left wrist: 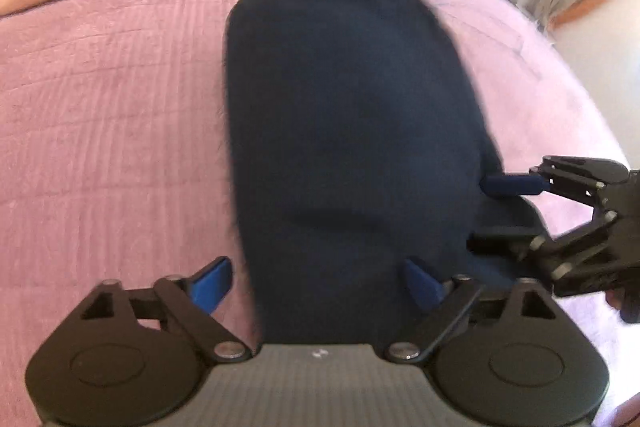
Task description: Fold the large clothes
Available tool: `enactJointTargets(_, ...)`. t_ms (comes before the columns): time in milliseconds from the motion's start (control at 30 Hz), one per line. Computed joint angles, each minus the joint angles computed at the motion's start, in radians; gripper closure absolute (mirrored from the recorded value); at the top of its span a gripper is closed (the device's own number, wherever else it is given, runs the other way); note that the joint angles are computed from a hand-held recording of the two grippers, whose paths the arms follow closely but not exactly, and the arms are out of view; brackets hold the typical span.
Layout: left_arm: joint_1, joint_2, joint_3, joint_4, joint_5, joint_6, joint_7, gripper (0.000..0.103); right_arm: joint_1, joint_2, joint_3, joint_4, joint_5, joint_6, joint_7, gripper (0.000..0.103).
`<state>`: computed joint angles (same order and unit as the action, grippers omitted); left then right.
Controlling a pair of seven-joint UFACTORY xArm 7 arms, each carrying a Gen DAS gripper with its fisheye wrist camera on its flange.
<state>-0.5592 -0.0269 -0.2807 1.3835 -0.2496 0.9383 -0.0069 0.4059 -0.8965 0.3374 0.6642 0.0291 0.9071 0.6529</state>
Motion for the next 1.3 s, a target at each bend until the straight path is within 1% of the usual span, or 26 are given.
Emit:
enactJointTargets(33, 0.004, -0.026, 0.006, -0.049, -0.023, -0.028, 0.006, 0.0, 0.02, -0.007, 0.031, -0.037, -0.037, 0.016, -0.035, 0.026)
enactJointTargets(67, 0.011, -0.034, 0.017, -0.072, -0.083, -0.028, 0.001, 0.0, 0.068, -0.042, 0.055, -0.093, -0.116, -0.009, -0.052, 0.027)
enactJointTargets(100, 0.0, -0.037, 0.038, -0.082, -0.114, -0.025, -0.036, 0.0, 0.078, -0.098, 0.117, -0.152, -0.173, -0.044, -0.107, 0.028)
enactJointTargets(133, 0.017, -0.041, 0.017, -0.084, -0.103, -0.03, -0.053, 0.0, 0.07, -0.123, 0.155, -0.169, -0.191, -0.051, -0.121, 0.028)
enactJointTargets(200, 0.006, -0.048, -0.004, -0.069, -0.002, -0.042, -0.059, 0.0, 0.069, -0.105, 0.13, -0.131, -0.163, 0.0, -0.097, 0.028)
enactJointTargets(267, -0.004, -0.058, -0.019, -0.058, 0.082, -0.043, -0.05, 0.0, 0.074, -0.077, 0.092, -0.093, -0.153, 0.047, -0.13, 0.029)
enactJointTargets(300, -0.006, -0.062, -0.018, -0.057, 0.095, -0.039, -0.045, 0.0, 0.08, -0.082, 0.087, -0.085, -0.154, 0.078, -0.146, 0.029)
enactJointTargets(367, -0.007, -0.057, -0.016, -0.046, 0.098, -0.024, -0.068, 0.0, 0.062, -0.104, 0.104, -0.069, -0.157, 0.169, -0.133, 0.018)
enactJointTargets(400, -0.005, -0.059, -0.011, -0.046, 0.08, -0.016, -0.086, 0.0, 0.059, -0.144, 0.078, -0.075, -0.122, 0.196, -0.094, 0.01)
enactJointTargets(433, -0.002, -0.057, -0.007, -0.048, 0.066, -0.012, -0.103, 0.0, 0.045, -0.185, 0.034, -0.09, -0.06, 0.223, -0.029, 0.0)
enactJointTargets(467, 0.0, -0.058, -0.005, -0.048, 0.063, -0.006, -0.125, 0.0, 0.029, -0.22, -0.016, -0.103, 0.005, 0.249, 0.03, 0.0)
enactJointTargets(500, 0.002, -0.06, -0.005, -0.045, 0.071, 0.0, -0.139, 0.0, 0.019, -0.243, -0.04, -0.106, 0.032, 0.261, 0.051, 0.001)
enactJointTargets(567, 0.004, -0.065, -0.006, -0.032, 0.091, 0.027, -0.155, 0.0, -0.015, -0.212, -0.031, -0.033, 0.01, 0.356, 0.035, 0.001)
enactJointTargets(633, 0.007, -0.053, -0.008, 0.003, 0.117, 0.07, -0.186, 0.0, -0.043, -0.157, -0.007, 0.063, -0.043, 0.44, -0.019, 0.002)
enactJointTargets(700, 0.006, -0.034, -0.015, 0.065, 0.161, 0.138, -0.227, 0.0, -0.069, -0.151, 0.019, 0.13, -0.104, 0.464, -0.069, 0.002)
enactJointTargets(767, -0.006, -0.006, -0.029, 0.132, 0.23, 0.194, -0.277, 0.0, -0.121, -0.144, 0.023, 0.178, -0.155, 0.395, -0.088, 0.002)
enactJointTargets(800, -0.016, 0.002, -0.036, 0.154, 0.274, 0.208, -0.295, 0.001, -0.135, -0.151, 0.02, 0.179, -0.159, 0.35, -0.084, 0.002)
enactJointTargets(867, -0.039, 0.017, -0.049, 0.198, 0.357, 0.243, -0.302, 0.002, -0.159, -0.104, -0.018, 0.187, -0.137, 0.224, -0.089, 0.001)
enactJointTargets(900, -0.047, 0.027, -0.049, 0.216, 0.376, 0.255, -0.305, 0.003, -0.164, -0.08, -0.033, 0.179, -0.117, 0.168, -0.087, 0.001)
enactJointTargets(1033, -0.059, 0.033, -0.037, 0.241, 0.352, 0.257, -0.304, 0.003, -0.216, 0.075, -0.054, 0.156, -0.102, -0.084, -0.069, 0.001)
enactJointTargets(1100, -0.068, 0.041, -0.038, 0.248, 0.389, 0.26, -0.305, 0.003, -0.234, 0.141, -0.048, 0.158, -0.12, -0.155, -0.061, 0.001)
enactJointTargets(1133, -0.072, 0.046, -0.039, 0.255, 0.402, 0.267, -0.305, 0.003, -0.234, 0.175, -0.064, 0.152, -0.133, -0.19, -0.082, 0.001)
enactJointTargets(1200, -0.076, 0.055, -0.035, 0.268, 0.387, 0.282, -0.303, 0.003, -0.253, 0.311, -0.075, 0.202, -0.128, -0.226, -0.155, 0.001)
enactJointTargets(1233, -0.075, 0.059, -0.032, 0.271, 0.37, 0.285, -0.305, 0.003, -0.227, 0.331, -0.091, 0.209, -0.152, -0.204, -0.162, 0.001)
enactJointTargets(1267, -0.075, 0.062, -0.03, 0.271, 0.36, 0.283, -0.308, 0.003, -0.222, 0.352, -0.094, 0.211, -0.178, -0.185, -0.199, 0.002)
enactJointTargets(1300, -0.078, 0.067, -0.03, 0.272, 0.36, 0.284, -0.31, 0.003, -0.224, 0.346, -0.095, 0.183, -0.207, -0.197, -0.216, 0.001)
